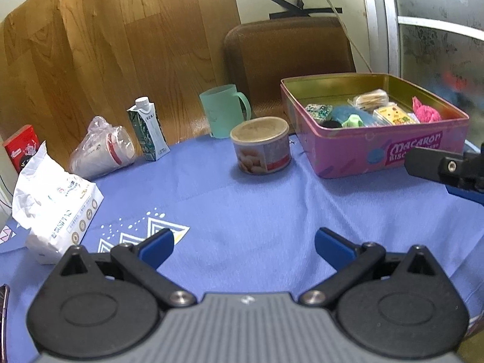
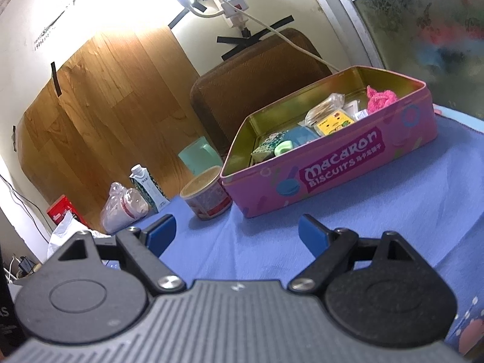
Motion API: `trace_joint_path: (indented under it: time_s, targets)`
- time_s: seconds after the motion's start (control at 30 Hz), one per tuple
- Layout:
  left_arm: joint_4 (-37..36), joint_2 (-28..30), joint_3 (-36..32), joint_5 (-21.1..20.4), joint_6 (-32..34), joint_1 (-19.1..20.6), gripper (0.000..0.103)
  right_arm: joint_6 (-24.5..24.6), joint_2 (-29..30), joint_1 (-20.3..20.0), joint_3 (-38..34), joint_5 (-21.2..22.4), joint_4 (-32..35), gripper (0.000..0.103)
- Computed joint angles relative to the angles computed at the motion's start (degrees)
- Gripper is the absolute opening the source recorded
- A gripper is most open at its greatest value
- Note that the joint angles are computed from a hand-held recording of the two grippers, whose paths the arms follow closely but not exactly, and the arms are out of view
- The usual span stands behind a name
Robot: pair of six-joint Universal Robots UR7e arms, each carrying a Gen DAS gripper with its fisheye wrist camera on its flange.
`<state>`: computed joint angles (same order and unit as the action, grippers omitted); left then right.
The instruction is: Organize soft objects
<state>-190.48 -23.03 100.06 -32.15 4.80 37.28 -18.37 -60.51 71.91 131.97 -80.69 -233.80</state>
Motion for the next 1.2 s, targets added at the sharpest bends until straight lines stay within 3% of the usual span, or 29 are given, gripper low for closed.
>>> trace_joint_path:
  time_s: [0.5, 1.2]
  targets:
    - [-4.36, -0.09, 1.18, 0.00, 3.04, -1.90, 0.103, -0.35, 1.97, 0.40, 0.15, -0.65, -6.65, 0.090]
    - [-4.95, -0.47, 1.75, -0.33, 3.70, -2.61, 0.103, 0.15, 2.79, 0.92, 0.37, -1.40, -9.38, 0.090]
